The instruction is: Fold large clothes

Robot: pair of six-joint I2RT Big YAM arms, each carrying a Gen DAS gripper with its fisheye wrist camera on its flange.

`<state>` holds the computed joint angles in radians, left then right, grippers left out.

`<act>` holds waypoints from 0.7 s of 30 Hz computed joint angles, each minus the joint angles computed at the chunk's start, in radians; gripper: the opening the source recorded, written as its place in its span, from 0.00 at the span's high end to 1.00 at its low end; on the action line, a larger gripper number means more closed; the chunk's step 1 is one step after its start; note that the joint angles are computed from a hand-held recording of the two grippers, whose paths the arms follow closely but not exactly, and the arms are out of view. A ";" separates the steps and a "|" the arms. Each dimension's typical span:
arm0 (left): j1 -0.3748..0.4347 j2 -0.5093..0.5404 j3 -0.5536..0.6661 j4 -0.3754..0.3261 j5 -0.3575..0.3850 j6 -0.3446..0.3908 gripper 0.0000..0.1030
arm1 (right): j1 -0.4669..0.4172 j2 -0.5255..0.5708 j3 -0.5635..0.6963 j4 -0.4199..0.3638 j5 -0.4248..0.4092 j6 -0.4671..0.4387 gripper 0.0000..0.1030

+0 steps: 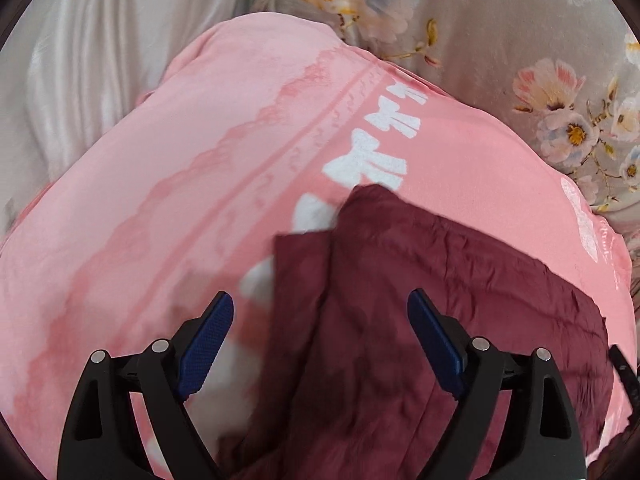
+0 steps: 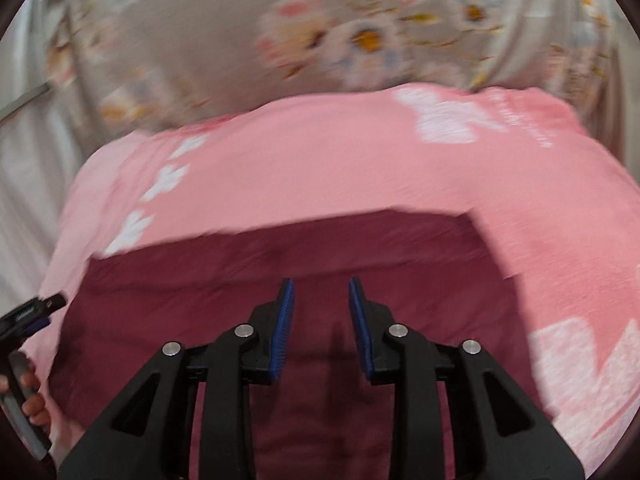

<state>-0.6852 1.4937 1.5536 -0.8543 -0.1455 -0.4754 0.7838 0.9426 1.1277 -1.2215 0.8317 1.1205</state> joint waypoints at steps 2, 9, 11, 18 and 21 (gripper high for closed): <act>0.009 -0.051 -0.064 0.003 0.003 -0.017 0.16 | 0.028 0.046 0.000 0.068 -0.045 -0.026 0.73; 0.066 -0.160 -0.247 0.036 0.162 -0.106 0.16 | 0.068 0.162 0.009 0.107 -0.081 -0.005 0.73; 0.069 -0.161 -0.270 0.062 0.236 -0.127 0.16 | 0.059 0.165 0.004 0.114 -0.088 -0.014 0.73; -0.003 -0.136 -0.258 0.095 0.204 -0.146 0.21 | 0.065 0.177 -0.016 0.133 -0.065 -0.014 0.73; -0.034 -0.139 -0.248 0.087 0.221 -0.156 0.54 | 0.068 0.136 -0.044 0.179 -0.092 -0.001 0.73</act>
<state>-0.7188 1.3545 1.3060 -0.7674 0.0754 -0.6316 0.8515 1.0785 1.0834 -1.0427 0.7393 1.1192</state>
